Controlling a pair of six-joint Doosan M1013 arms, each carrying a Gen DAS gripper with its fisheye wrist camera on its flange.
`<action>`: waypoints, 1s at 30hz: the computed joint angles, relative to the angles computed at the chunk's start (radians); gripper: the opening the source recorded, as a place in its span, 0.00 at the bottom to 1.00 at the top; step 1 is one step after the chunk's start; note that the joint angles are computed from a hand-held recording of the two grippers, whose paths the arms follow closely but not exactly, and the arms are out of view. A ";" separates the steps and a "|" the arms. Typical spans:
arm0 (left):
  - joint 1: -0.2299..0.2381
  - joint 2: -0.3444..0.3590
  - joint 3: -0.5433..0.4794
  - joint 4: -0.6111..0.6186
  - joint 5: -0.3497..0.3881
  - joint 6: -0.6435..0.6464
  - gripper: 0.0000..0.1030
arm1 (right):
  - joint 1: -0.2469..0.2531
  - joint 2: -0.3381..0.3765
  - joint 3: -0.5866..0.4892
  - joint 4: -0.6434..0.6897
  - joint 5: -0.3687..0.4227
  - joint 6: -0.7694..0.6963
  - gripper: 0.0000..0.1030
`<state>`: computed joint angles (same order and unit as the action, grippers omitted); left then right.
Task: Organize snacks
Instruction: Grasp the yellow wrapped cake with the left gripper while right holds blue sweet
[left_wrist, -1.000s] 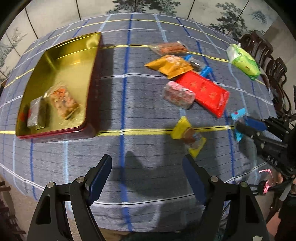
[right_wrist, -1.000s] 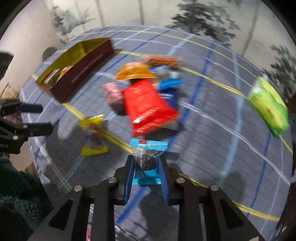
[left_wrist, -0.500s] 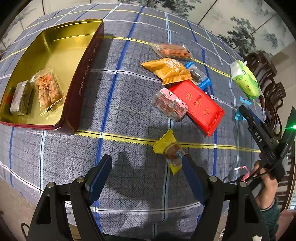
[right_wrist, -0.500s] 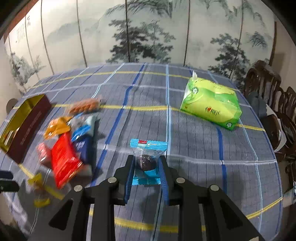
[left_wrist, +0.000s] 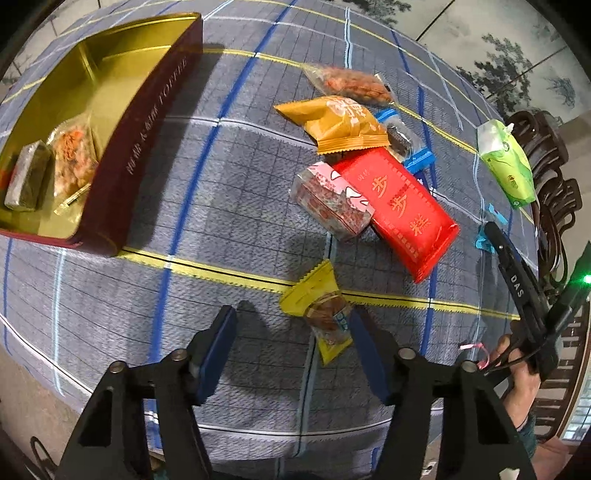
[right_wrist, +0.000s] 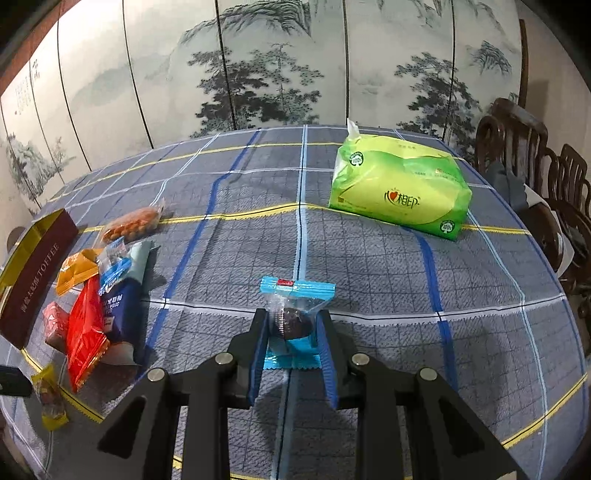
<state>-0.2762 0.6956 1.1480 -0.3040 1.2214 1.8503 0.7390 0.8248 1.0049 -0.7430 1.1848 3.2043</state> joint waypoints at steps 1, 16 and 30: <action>-0.002 0.002 -0.002 -0.001 0.003 -0.008 0.56 | 0.000 0.000 0.002 -0.003 -0.002 0.003 0.26; -0.042 -0.002 0.015 0.066 -0.071 0.004 0.34 | -0.011 -0.021 0.045 0.032 -0.072 0.033 0.26; -0.048 -0.006 0.027 0.084 -0.103 0.073 0.35 | -0.011 -0.021 0.047 0.032 -0.076 0.035 0.26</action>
